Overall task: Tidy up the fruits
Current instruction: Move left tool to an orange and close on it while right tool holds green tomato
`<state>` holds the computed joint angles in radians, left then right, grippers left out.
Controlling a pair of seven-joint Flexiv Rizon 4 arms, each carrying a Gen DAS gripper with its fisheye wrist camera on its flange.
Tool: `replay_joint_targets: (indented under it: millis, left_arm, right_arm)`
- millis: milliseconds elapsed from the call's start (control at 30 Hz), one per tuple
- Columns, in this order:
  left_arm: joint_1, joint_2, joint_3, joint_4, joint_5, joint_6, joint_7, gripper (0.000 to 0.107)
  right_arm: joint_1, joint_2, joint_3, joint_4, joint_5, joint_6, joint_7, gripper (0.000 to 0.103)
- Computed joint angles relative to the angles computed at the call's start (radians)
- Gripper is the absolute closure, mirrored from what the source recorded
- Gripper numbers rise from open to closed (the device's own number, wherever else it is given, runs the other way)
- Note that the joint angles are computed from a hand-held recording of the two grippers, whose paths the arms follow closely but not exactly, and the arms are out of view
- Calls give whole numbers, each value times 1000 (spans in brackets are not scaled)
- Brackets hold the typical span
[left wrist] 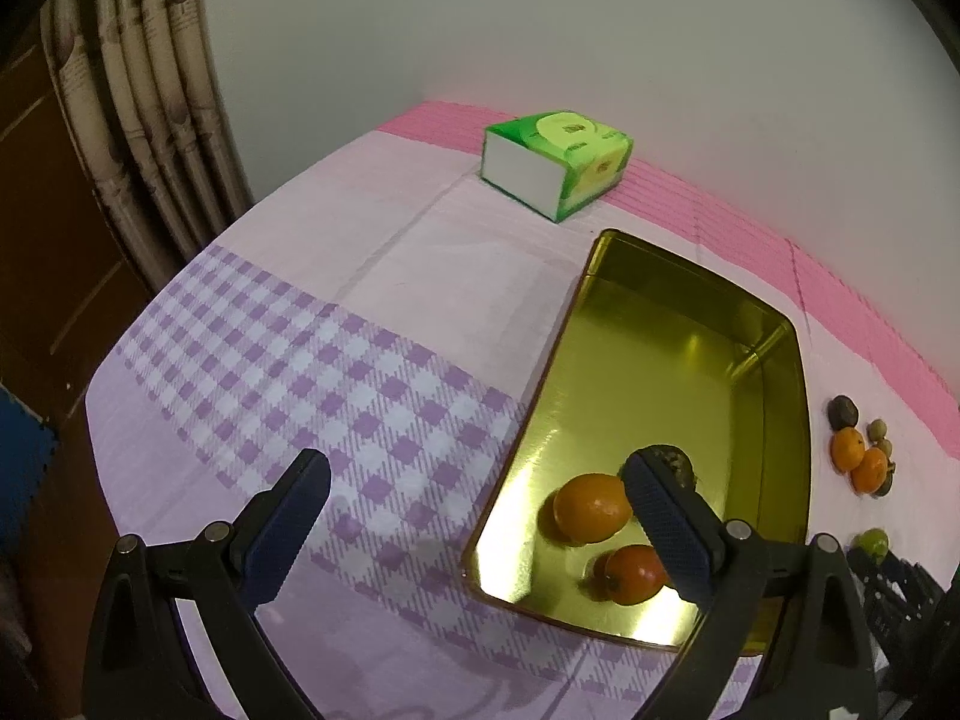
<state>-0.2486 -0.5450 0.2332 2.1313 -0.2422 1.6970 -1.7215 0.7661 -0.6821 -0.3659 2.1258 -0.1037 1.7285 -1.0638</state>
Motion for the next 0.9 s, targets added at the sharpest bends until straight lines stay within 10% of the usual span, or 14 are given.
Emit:
replay_joint_targets:
  millis: [900]
  left_arm:
    - [119, -145, -445, -288, 79, -60, 302, 20]
  right_arm:
    - [-152, -61, -72, -53, 125, 69, -72, 64]
